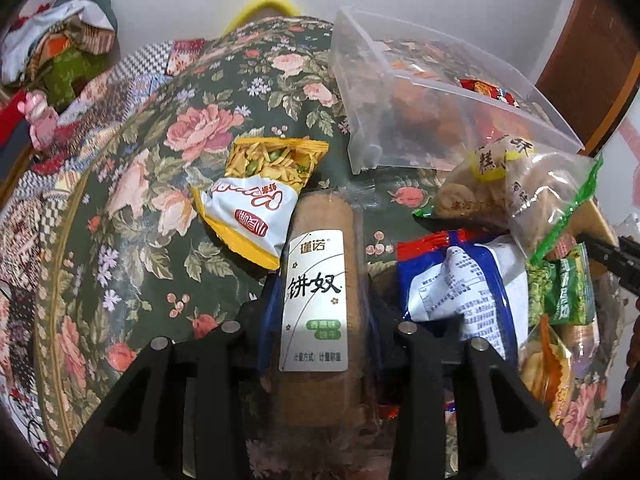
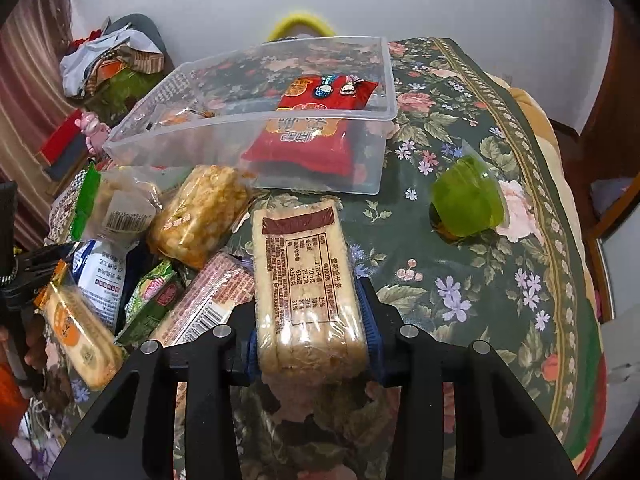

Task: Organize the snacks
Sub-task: 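Lift both packs over the clear box and release them inside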

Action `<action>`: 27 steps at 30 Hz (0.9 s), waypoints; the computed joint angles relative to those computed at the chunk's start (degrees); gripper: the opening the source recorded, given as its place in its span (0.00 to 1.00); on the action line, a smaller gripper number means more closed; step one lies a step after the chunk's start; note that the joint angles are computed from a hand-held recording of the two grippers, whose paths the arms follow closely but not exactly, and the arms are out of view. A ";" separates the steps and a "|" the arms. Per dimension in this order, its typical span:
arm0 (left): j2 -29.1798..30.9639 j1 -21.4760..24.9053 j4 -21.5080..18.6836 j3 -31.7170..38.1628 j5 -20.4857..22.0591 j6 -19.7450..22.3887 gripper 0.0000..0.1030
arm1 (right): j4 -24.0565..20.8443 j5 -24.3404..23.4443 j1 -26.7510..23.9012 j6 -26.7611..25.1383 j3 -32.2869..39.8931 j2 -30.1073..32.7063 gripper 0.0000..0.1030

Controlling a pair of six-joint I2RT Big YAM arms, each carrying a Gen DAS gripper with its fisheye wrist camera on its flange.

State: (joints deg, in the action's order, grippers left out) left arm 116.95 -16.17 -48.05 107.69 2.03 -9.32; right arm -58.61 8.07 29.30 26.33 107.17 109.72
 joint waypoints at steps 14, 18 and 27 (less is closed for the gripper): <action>-5.67 -0.78 0.99 -3.96 -1.45 1.77 0.35 | 3.31 1.05 0.65 0.15 -3.14 -3.97 0.32; -6.82 -0.82 1.27 -3.65 -2.46 1.33 0.35 | 4.05 1.92 0.92 0.07 -3.20 -4.80 0.32; -7.24 -0.84 1.21 -0.16 -2.30 1.90 0.35 | 6.00 3.84 1.23 -2.63 0.34 -4.48 0.32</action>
State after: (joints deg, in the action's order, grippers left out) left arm 109.71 -17.01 -46.84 107.52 -0.28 -7.42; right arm -52.61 11.91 30.53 23.70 107.51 105.24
